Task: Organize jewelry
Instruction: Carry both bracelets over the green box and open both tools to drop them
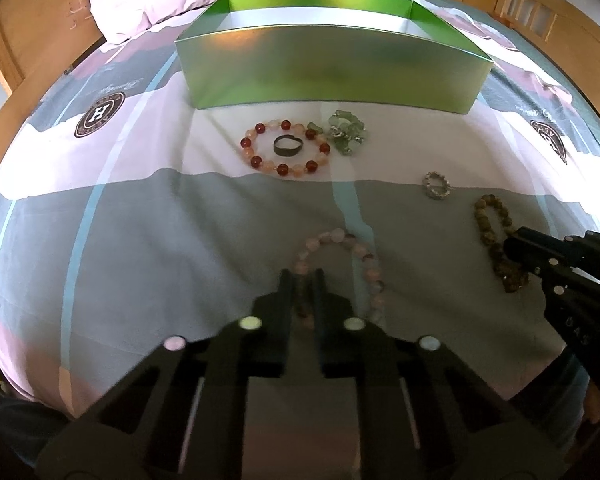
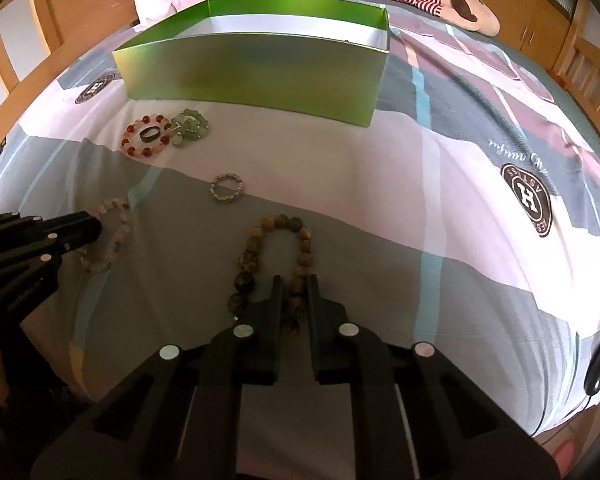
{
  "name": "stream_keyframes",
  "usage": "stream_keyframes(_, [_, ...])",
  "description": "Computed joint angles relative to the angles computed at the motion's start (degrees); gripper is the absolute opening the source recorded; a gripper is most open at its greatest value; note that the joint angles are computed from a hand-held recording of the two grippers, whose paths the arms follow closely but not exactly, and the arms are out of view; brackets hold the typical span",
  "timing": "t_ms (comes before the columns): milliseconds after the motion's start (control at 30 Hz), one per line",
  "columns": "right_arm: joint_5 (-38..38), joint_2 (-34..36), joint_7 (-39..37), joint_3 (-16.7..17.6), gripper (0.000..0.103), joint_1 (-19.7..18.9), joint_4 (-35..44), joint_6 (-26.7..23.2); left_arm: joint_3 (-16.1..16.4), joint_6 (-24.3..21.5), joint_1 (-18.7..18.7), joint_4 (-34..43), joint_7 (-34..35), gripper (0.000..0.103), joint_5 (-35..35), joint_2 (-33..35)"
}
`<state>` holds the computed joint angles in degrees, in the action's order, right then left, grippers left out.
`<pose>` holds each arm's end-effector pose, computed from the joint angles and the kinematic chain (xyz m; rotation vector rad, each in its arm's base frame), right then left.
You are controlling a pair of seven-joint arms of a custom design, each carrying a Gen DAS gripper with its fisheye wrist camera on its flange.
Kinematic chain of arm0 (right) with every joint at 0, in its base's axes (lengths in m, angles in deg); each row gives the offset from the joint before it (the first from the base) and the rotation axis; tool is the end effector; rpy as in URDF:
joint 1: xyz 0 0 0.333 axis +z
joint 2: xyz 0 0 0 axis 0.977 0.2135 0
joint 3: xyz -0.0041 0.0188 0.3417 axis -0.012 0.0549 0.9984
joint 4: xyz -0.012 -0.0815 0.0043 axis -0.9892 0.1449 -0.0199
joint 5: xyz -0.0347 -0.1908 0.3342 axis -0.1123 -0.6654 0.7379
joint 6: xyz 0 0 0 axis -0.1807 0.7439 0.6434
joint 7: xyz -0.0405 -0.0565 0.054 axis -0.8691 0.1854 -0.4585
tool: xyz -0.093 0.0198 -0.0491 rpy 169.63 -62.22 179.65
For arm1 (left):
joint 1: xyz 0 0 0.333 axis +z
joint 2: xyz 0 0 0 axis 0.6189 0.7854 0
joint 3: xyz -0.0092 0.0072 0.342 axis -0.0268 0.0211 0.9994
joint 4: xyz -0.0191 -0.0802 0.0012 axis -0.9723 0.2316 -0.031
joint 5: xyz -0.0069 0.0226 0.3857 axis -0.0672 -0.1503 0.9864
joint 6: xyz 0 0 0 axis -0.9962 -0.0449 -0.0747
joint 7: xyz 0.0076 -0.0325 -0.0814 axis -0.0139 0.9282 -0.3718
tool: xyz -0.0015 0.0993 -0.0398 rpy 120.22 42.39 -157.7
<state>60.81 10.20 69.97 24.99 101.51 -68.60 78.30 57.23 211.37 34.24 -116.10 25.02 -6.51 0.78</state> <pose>0.5416 0.2918 0.4809 -2.1985 1.6402 -0.4294 0.5452 -0.1202 0.4710 -1.9139 1.9978 -0.4800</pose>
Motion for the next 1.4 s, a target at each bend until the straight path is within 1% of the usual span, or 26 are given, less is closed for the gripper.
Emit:
stream_keyframes(233, [0.8, -1.3, -0.4, 0.2, 0.012, -0.2, -0.5, 0.8, 0.0, 0.7, -0.1, -0.5, -0.9, 0.008, 0.7, -1.2])
stream_keyframes(467, [0.4, -4.3, -0.4, 0.6, 0.012, -1.2, 0.5, 3.6, 0.4, 1.9, -0.2, 0.6, 0.2, 0.008, -0.4, -4.0])
stream_keyframes(533, [0.4, -4.8, -0.5, 0.7, 0.012, -1.7, 1.2, 4.2, 0.6, 2.3, -0.2, 1.4, 0.4, 0.008, -0.6, -4.5])
stream_keyframes(667, [-0.2, -5.4, -0.6, 0.7, 0.012, -2.7, 3.7, 6.0, 1.5, 2.7, -0.3, 4.1, 3.2, 0.008, -4.2, -5.0])
stream_keyframes(733, [-0.6, -4.9, -0.7, 0.7, 0.012, -3.0, 5.5, 6.6, 1.8, 3.2, -0.3, 5.7, 4.8, 0.008, -5.7, -4.9])
stream_keyframes(833, [0.8, -3.4, -2.5, 0.5, 0.012, -3.3, 9.1, 7.0, 1.9, 3.4, 0.0, 9.2, 6.8, 0.008, -6.5, -4.0])
stream_keyframes(967, [0.7, 0.3, -3.5, -0.4, 0.012, -2.9, 16.0, 8.0, 1.7, 3.4, 0.7, 16.8, 8.6, 0.008, -6.3, -0.4])
stream_keyframes(1033, [-0.1, 3.7, -3.1, -1.4, 0.012, -2.2, 21.4, 7.9, 1.4, 3.0, 1.1, 21.5, 9.3, 0.008, -6.4, 2.5])
stream_keyframes(1067, [0.8, 6.2, -3.5, -1.7, 0.012, -2.0, 25.2, 7.5, 1.2, 2.5, 1.3, 24.9, 9.8, 0.008, -6.8, 4.7])
stream_keyframes(1100, [1.6, 7.6, -3.7, -2.1, 0.012, -1.8, 27.3, 7.1, 0.9, 2.0, 1.6, 27.0, 9.9, 0.008, -7.1, 6.2])
stream_keyframes(1167, [2.6, 12.9, -3.4, -3.4, 0.012, -1.0, 35.2, 4.4, 0.0, -0.2, 2.2, 33.4, 11.7, 0.008, -8.8, 10.6])
stream_keyframes(1200, [2.6, 14.7, -3.3, -4.2, 0.012, -0.4, 37.9, 3.2, 0.0, -1.5, 1.9, 37.3, 11.1, 0.008, -7.4, 13.4])
stream_keyframes(1233, [2.5, 17.1, -3.0, -5.1, 0.012, 0.2, 41.4, 1.6, -0.3, -2.3, 1.9, 39.2, 11.0, 0.008, -6.9, 14.8])
stream_keyframes(1300, [3.2, 21.2, -3.1, -6.0, 0.012, 0.8, 47.2, -1.5, -1.3, -5.9, 2.2, 46.4, 11.8, 0.008, -7.6, 20.2])
stream_keyframes(1367, [4.0, 24.5, -3.3, -6.7, 0.012, 1.1, 51.4, -4.6, -1.5, -9.4, 1.8, 51.8, 11.6, 0.008, -6.9, 24.6])
stream_keyframes(1400, [4.0, 27.0, -3.2, -7.2, 0.012, 1.4, 54.4, -7.2, -1.3, -10.9, 1.3, 54.5, 11.1, 0.008, -6.0, 27.0])
